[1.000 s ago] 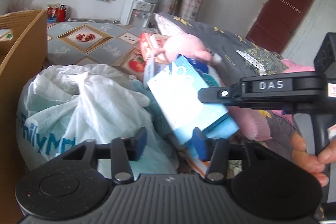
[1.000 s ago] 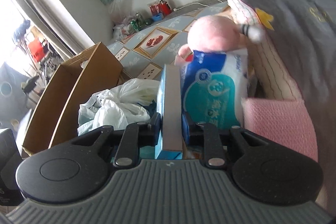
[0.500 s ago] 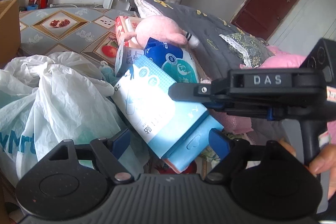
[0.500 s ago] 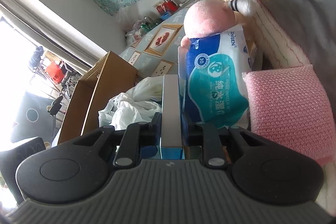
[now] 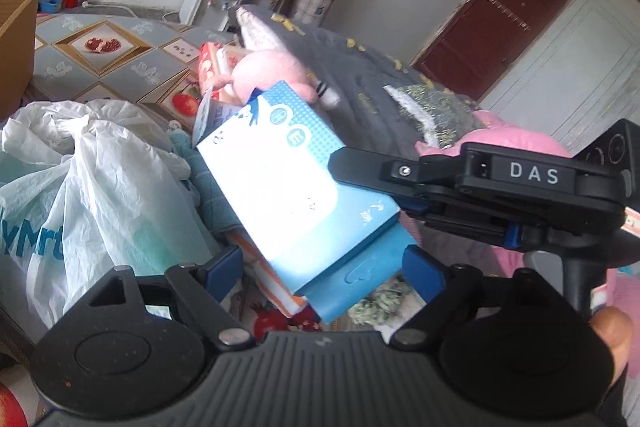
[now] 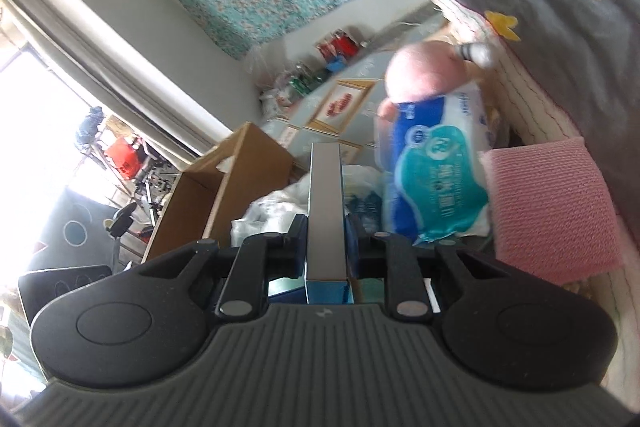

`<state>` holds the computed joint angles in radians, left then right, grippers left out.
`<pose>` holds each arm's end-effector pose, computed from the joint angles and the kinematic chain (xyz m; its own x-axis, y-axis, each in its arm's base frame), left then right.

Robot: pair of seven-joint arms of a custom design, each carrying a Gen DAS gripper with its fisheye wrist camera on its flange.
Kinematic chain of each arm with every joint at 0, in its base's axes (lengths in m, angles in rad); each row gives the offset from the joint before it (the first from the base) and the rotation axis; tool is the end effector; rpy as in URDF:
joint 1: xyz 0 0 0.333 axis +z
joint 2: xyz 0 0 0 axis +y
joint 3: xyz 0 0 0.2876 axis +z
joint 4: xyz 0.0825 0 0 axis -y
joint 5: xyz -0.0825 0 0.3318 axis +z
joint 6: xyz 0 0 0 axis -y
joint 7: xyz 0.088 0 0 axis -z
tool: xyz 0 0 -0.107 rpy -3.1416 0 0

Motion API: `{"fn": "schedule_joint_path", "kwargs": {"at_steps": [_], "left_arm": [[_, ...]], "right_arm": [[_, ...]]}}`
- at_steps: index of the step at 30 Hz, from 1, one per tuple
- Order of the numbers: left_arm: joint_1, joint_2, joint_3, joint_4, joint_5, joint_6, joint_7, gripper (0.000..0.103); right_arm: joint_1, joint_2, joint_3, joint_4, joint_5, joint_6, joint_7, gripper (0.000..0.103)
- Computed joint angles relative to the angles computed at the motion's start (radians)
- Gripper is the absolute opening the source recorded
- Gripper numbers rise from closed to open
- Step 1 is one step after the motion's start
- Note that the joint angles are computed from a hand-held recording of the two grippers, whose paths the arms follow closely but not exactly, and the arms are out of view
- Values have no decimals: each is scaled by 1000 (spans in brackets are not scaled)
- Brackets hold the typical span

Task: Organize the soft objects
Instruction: 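Lift the bandage box with the left tool and carry it over the cardboard box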

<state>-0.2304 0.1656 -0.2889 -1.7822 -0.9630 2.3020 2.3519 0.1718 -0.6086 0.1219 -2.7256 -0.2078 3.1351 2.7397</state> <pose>0.5083 -0.2987 0.5007 -0.7047 -0.4833 0.5194 -0.7035 0.3810 -0.5999 0.3446 0.1290 0.5284 -0.2510 -0.7133 -0.6544 -0.5008 0.6742 -0.5427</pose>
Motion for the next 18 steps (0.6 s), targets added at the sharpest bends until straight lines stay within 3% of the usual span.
{"fn": "schedule_joint_path", "kwargs": {"at_steps": [3, 10, 14, 18], "left_arm": [[21, -51, 9, -37, -56, -38, 38, 91], [30, -204, 68, -181, -144, 25, 118, 91], [34, -285, 107, -254, -142, 105, 158, 92], [58, -307, 145, -258, -64, 144, 114, 92]], "right_arm": [[1, -11, 31, 13, -2, 8, 12, 18], [8, 48, 109, 104, -21, 49, 52, 18], [57, 164, 105, 204, -25, 104, 44, 18], [159, 331, 57, 358, -19, 137, 1, 18]]}}
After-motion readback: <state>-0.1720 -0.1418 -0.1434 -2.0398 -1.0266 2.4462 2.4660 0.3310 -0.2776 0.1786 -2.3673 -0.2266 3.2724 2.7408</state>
